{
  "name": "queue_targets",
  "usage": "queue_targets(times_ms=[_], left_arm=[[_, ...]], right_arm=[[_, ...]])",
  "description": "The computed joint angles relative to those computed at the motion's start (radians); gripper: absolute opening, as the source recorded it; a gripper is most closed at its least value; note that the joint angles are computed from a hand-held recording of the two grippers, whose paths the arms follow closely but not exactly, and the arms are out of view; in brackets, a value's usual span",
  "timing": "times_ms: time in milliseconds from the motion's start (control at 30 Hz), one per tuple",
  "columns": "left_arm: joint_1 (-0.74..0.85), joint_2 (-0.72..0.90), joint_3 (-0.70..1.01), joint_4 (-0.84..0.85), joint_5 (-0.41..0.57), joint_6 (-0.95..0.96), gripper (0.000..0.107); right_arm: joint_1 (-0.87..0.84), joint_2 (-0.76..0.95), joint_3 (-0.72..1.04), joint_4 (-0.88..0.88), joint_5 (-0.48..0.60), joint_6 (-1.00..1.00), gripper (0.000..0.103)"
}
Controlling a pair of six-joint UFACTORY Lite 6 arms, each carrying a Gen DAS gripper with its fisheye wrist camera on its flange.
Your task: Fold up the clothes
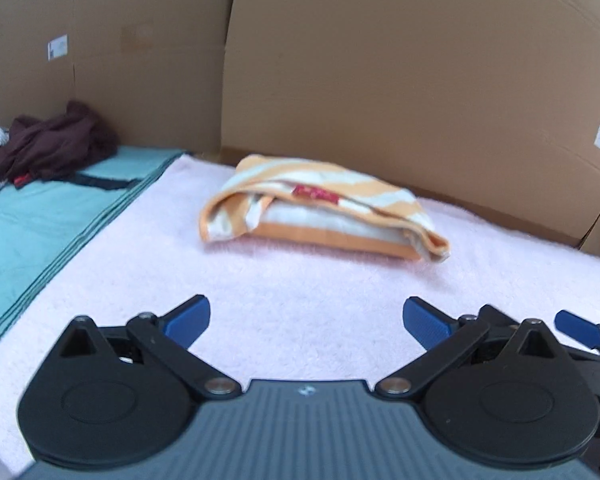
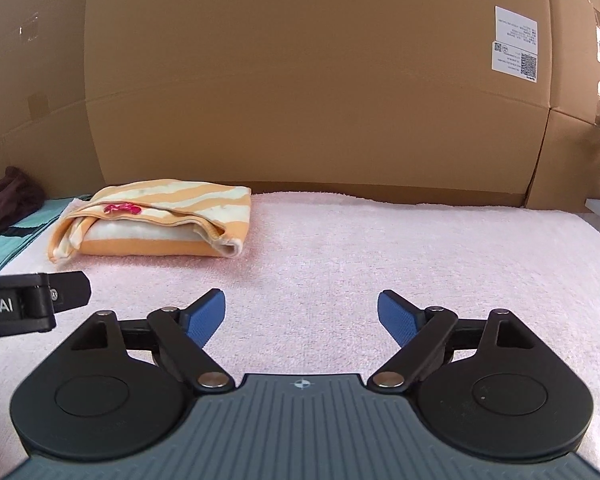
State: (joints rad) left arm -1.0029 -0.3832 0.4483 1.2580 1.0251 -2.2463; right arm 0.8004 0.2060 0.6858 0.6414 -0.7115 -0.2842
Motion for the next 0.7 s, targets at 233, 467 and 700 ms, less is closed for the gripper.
queue_targets(times_ms=[233,467,700], left_arm=[[-0.137,0.045,0.047,-0.016,0.039,-0.009,0.102],[-0.265,0.262,0.263,-0.038,0.105,0.010,0.102],[-0.315,0.382,0.394,-0.070,0.028,0.050,0.102]], right_arm=[[-0.030,-0.176,-0.133,0.076,-0.006,-0.039,0.088],[-0.002,-0.462,-0.291,0.455,-0.106,-0.354,0.098],[-0.037,-0.807,-0.430,0.679,-0.033,-0.596,0.102]])
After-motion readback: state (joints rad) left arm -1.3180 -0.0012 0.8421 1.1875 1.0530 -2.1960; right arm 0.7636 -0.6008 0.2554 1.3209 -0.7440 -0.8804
